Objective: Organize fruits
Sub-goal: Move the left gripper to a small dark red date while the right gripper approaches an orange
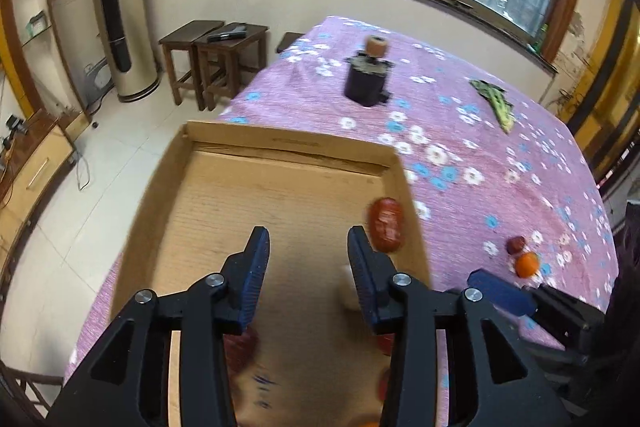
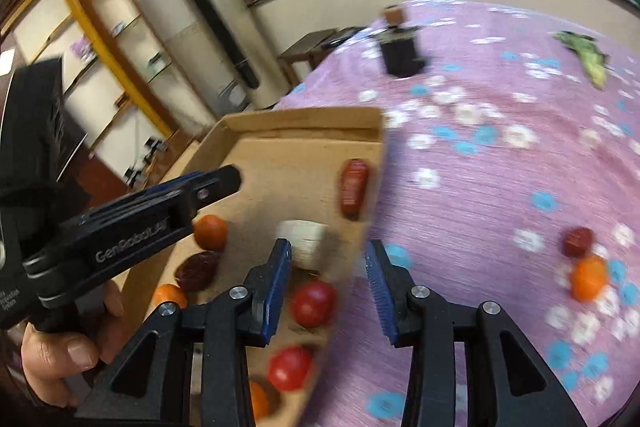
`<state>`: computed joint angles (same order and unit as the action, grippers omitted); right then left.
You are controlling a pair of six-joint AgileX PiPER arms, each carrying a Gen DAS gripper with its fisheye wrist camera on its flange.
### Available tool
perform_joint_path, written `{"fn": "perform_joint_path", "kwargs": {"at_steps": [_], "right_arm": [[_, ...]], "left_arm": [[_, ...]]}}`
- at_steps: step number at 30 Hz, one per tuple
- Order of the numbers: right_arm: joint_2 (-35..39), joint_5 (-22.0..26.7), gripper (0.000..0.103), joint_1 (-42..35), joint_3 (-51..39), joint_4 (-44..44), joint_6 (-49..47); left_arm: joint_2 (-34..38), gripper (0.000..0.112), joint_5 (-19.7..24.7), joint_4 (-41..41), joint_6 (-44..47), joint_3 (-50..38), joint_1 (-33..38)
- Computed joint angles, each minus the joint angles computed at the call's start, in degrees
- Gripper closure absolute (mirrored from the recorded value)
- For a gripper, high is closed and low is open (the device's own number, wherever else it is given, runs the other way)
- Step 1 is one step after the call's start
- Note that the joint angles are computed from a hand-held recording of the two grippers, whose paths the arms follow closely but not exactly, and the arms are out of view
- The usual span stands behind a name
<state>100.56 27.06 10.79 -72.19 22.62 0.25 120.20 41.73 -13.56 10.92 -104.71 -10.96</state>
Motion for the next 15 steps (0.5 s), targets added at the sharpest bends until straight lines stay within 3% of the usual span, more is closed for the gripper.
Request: {"fn": "perform_joint_path", "kwargs": {"at_steps": [2,12,15], "right_arm": [[-2.91,-0.61,0.061,-1.83,3.29,2.28,-1.66],[-13.87,-1.08,0.061,-10.46,15.13,2.30,-3.74],[-15.09,-1.30,0.061,-12.13,17.20,3.17,-5.11]], "left_arm": [[-1.78,0.063,-1.45,-0.40,0.65,2.69,-1.15],[-5.77,0.062,-2.72,-0.21,1.77,8.19,-7.05],[-6.41,0.050,-2.60,-2.25,2.44,9.14,-7.78]]}}
